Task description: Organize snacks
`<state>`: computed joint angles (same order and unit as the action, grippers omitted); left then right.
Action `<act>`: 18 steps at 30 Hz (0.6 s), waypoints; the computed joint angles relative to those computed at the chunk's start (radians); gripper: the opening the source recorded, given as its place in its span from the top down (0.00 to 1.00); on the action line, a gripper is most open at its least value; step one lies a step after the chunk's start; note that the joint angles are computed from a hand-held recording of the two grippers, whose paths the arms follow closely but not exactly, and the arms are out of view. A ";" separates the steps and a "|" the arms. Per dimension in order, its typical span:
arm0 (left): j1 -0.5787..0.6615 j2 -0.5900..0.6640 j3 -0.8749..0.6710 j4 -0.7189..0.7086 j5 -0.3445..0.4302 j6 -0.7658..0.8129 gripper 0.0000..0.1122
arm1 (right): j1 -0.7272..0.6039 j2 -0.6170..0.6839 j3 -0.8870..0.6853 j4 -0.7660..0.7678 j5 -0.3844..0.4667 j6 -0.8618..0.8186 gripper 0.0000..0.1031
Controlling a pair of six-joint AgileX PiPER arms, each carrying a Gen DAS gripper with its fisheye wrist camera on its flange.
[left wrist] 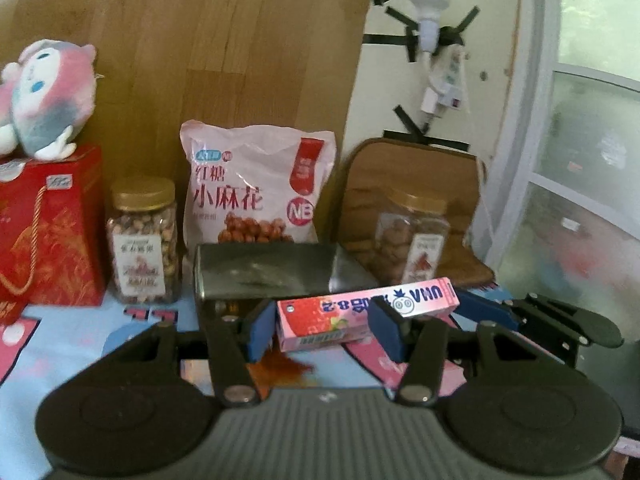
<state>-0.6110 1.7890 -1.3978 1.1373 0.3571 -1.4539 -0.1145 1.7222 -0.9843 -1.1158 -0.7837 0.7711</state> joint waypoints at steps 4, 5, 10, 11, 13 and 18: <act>0.079 0.146 -0.217 -0.307 -0.011 0.315 0.54 | 0.019 0.136 -0.198 -0.069 0.038 0.132 0.63; 0.092 0.182 -0.272 -0.369 0.000 0.380 0.54 | 0.025 0.168 -0.245 -0.087 0.050 0.160 0.63; 0.151 0.379 -0.564 -0.648 0.090 0.669 0.54 | 0.056 0.345 -0.507 -0.229 0.116 0.351 0.63; 0.161 0.414 -0.617 -0.689 0.112 0.710 0.54 | 0.059 0.377 -0.556 -0.268 0.123 0.404 0.63; 0.178 0.486 -0.731 -0.762 0.160 0.783 0.54 | 0.066 0.438 -0.649 -0.342 0.136 0.502 0.63; 0.198 0.635 -0.974 -0.875 0.288 0.902 0.52 | 0.080 0.533 -0.793 -0.452 0.172 0.651 0.57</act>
